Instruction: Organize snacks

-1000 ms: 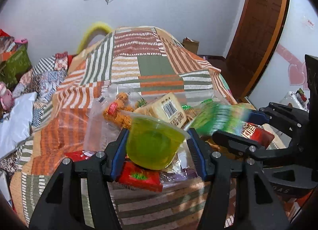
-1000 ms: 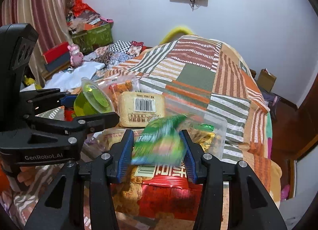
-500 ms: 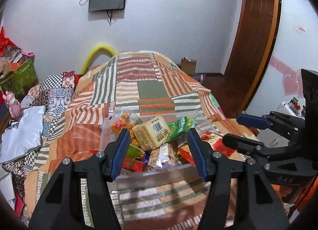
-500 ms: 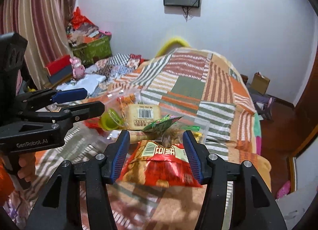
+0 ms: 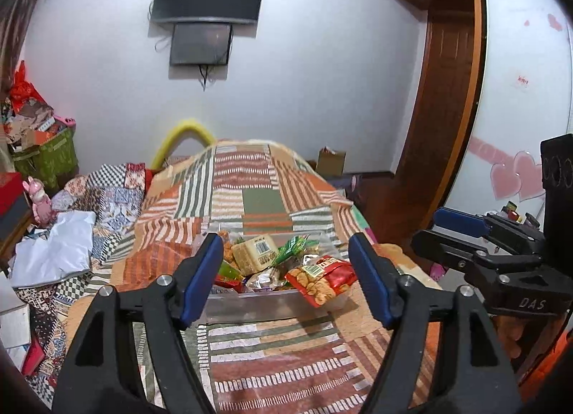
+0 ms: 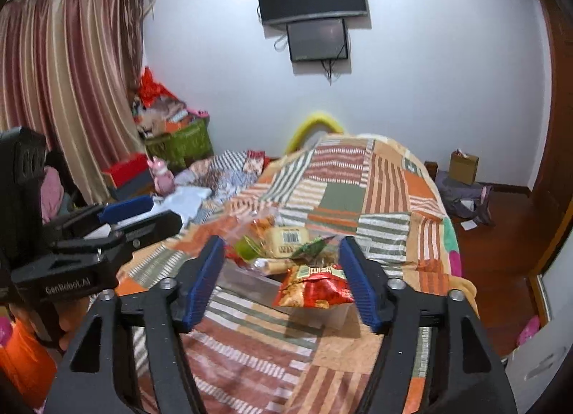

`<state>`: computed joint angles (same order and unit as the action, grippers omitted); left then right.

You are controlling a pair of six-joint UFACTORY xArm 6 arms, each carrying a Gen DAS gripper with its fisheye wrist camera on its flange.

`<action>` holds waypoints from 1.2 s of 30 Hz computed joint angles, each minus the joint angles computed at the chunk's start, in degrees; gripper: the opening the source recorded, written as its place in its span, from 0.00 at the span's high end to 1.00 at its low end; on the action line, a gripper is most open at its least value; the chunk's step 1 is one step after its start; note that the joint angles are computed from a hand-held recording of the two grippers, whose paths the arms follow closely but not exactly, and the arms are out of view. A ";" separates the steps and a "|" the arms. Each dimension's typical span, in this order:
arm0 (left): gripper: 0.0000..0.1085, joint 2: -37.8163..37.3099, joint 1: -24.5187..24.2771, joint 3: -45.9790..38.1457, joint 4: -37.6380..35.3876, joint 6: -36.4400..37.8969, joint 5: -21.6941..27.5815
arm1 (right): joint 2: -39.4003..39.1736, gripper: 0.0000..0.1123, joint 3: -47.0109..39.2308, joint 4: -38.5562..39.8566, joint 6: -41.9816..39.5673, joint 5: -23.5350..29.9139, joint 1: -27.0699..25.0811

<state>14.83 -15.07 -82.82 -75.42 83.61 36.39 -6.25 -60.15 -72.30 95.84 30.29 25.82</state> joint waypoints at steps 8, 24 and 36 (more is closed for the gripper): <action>0.10 -6.97 1.49 6.96 -7.72 6.74 -0.81 | -2.64 0.21 1.17 -5.29 6.28 5.31 3.99; 0.07 -10.39 2.02 10.93 -11.07 10.35 -1.78 | -3.61 0.10 2.32 -7.97 9.36 10.22 7.26; 0.07 -10.28 2.12 11.08 -11.30 10.69 -1.79 | -4.19 0.10 3.17 -8.42 10.35 10.66 8.02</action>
<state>4.56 -12.94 -71.74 -86.72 94.30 34.59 -10.44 -56.98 -80.72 106.19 40.95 33.85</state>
